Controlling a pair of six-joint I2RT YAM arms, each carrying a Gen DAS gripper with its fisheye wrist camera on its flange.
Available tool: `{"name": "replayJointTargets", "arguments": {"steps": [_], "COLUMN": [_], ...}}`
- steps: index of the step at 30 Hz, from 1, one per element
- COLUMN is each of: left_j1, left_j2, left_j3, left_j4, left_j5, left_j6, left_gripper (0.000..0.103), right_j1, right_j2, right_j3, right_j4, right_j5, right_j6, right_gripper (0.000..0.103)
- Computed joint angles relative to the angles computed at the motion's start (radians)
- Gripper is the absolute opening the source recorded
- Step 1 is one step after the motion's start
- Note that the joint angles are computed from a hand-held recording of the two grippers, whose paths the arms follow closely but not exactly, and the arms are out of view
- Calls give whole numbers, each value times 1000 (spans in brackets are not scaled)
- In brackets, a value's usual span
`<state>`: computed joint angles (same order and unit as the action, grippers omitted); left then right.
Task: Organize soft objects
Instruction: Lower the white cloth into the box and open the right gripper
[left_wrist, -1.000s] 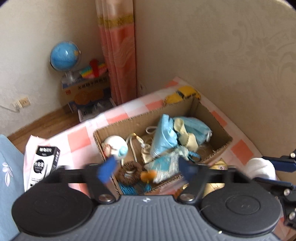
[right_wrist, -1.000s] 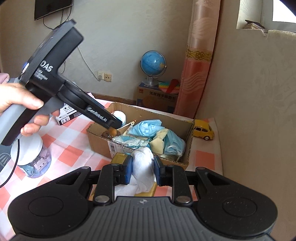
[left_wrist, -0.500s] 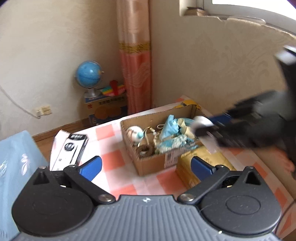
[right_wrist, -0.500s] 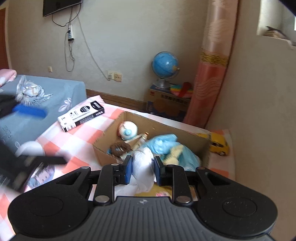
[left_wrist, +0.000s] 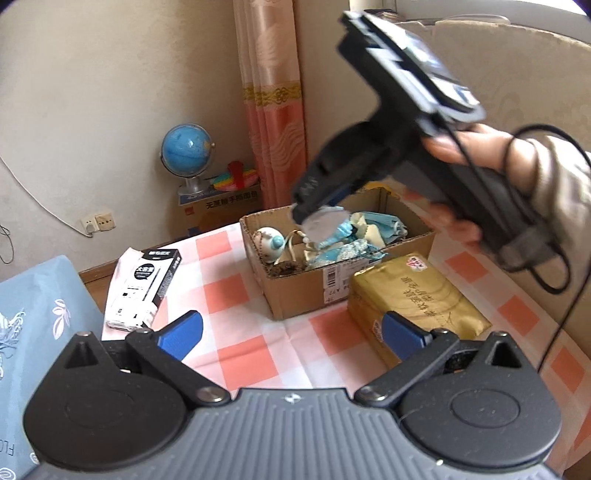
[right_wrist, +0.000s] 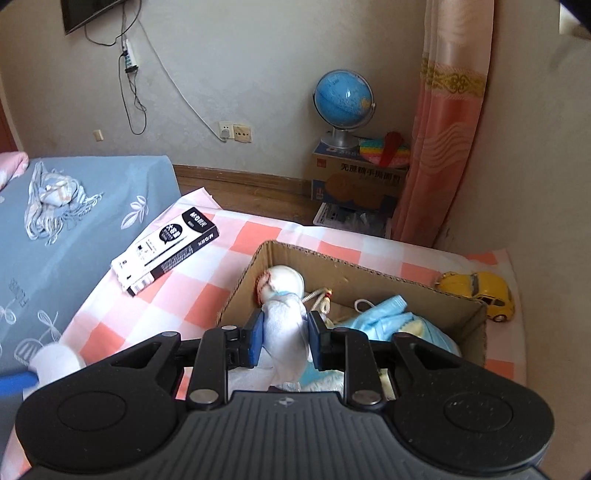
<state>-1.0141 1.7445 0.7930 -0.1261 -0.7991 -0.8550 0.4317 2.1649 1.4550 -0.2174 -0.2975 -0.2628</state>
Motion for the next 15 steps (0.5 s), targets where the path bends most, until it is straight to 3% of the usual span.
{"name": "replayJointTargets", "arguments": {"steps": [2, 8, 11, 15], "left_j1": [0, 2, 1, 4], "left_j2": [9, 23, 21, 21], "left_j3": [3, 13, 16, 30], "left_j4": [3, -3, -6, -36], "left_j5": [2, 11, 14, 21], "left_j6": [-3, -23, -40, -82], "left_gripper": [103, 103, 103, 103], "right_j1": [1, -18, -40, -62], "right_j2": [5, -91, -164, -268], "right_j3": [4, -146, -241, -363], "right_j4": [5, 121, 166, 195], "right_j5": [-3, -2, 1, 48], "right_j6": [8, 9, 5, 0], "right_gripper": [60, 93, 101, 103]}}
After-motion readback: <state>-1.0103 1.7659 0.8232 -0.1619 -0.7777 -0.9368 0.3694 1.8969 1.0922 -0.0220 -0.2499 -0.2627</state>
